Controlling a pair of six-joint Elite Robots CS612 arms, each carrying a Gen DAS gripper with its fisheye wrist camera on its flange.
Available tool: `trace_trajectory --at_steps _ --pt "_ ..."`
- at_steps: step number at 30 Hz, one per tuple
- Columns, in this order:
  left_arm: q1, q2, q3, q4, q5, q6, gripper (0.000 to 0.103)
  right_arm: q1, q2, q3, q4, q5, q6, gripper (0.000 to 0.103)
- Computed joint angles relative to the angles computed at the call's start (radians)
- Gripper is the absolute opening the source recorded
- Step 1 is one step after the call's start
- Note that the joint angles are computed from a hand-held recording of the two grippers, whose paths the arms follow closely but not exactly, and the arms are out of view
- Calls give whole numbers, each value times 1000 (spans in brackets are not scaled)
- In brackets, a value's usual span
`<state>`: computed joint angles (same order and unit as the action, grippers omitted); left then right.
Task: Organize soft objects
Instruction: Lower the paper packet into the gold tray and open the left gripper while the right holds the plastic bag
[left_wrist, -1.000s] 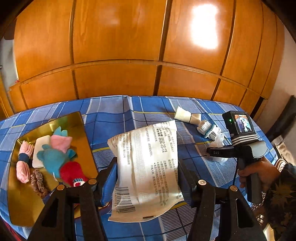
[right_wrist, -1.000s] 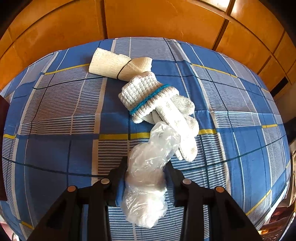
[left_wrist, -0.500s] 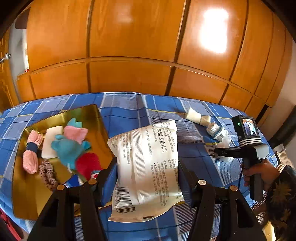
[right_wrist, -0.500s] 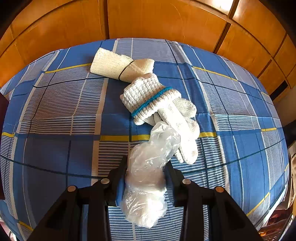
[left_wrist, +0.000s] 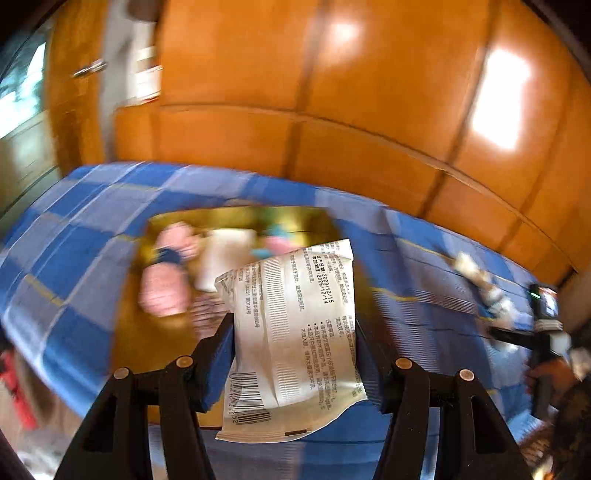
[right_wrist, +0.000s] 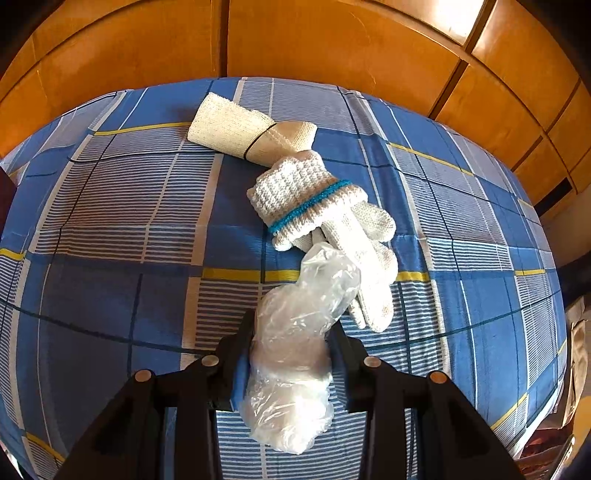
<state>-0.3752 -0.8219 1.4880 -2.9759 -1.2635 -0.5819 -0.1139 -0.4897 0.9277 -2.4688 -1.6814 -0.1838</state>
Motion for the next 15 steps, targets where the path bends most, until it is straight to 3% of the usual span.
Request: trace_trajectory --at_steps 6,15 --pt "39 1 22 111 25 -117 60 4 -6 12 -10 -11 -10 36" --pt "54 42 -19 217 37 -139 67 5 -10 16 -7 -8 -9 36"
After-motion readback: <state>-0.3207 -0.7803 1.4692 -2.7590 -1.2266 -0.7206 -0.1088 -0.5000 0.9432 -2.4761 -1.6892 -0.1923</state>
